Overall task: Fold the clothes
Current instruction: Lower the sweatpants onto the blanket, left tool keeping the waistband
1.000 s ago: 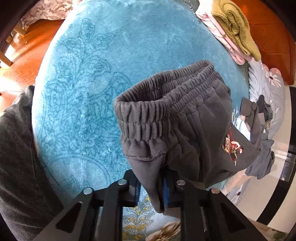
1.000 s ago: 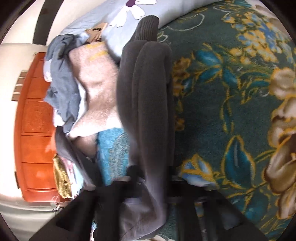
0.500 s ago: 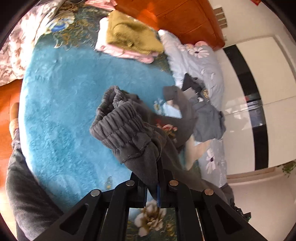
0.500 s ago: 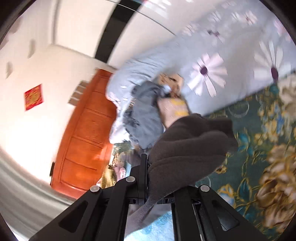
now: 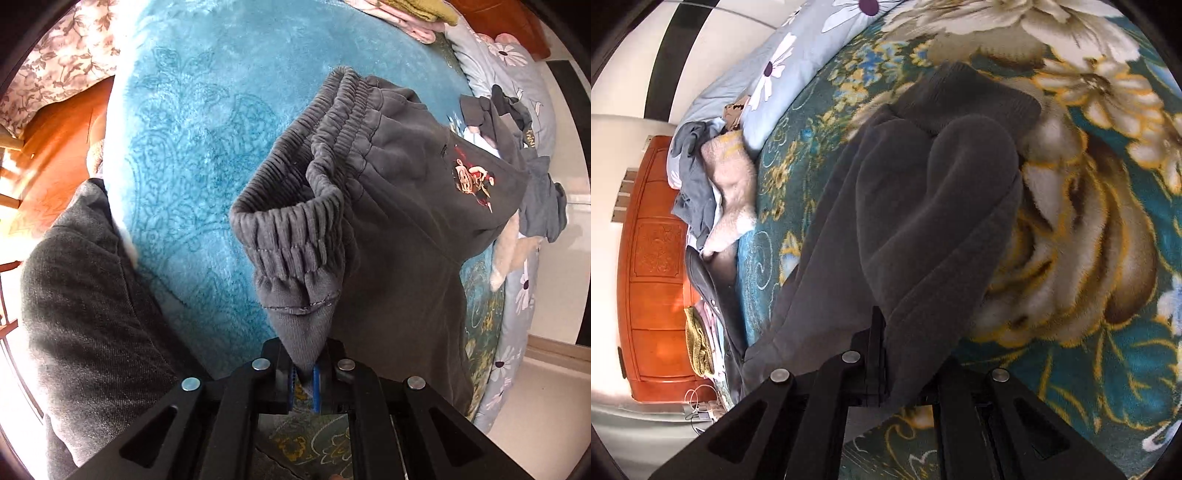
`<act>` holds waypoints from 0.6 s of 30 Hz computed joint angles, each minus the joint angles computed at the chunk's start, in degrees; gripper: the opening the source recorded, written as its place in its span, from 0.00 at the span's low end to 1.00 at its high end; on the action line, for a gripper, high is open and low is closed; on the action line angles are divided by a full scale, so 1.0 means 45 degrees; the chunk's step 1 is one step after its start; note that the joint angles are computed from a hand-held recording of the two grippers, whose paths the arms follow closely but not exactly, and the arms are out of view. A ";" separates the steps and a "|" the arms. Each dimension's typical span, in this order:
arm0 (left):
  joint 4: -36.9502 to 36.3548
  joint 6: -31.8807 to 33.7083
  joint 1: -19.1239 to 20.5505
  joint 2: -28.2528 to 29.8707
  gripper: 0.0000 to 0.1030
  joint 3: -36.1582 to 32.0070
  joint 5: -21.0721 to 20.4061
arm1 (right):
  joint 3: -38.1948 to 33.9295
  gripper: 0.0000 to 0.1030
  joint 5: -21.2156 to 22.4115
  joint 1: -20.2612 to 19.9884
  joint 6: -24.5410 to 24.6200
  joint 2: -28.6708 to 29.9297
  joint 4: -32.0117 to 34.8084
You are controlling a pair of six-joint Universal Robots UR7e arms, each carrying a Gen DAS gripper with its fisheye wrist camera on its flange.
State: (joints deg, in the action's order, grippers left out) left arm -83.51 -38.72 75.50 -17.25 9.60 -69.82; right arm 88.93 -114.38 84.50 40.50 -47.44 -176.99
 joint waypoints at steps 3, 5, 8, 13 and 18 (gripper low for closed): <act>-0.0608 -0.0333 0.0161 -0.0523 0.07 0.1006 -0.0329 | 0.0029 0.08 0.0065 -0.0065 -0.0083 -0.0051 -0.0421; -0.0910 -0.0369 0.0236 -0.0792 0.07 0.1504 -0.0406 | 0.0350 0.17 0.0248 -0.0190 0.0069 -0.0163 -0.1214; -0.1150 -0.0391 0.0293 -0.1020 0.07 0.1909 -0.0437 | 0.0847 0.39 0.0122 -0.0357 0.0631 -0.0273 -0.2353; -0.1487 -0.0277 0.0292 -0.1626 0.07 0.2820 -0.0397 | 0.1434 0.37 -0.0964 -0.0497 0.2366 -0.0539 -0.3124; -0.1329 -0.0086 0.0271 -0.1549 0.07 0.2620 -0.0517 | 0.0915 0.08 -0.2094 -0.0178 0.1680 -0.0712 -0.1641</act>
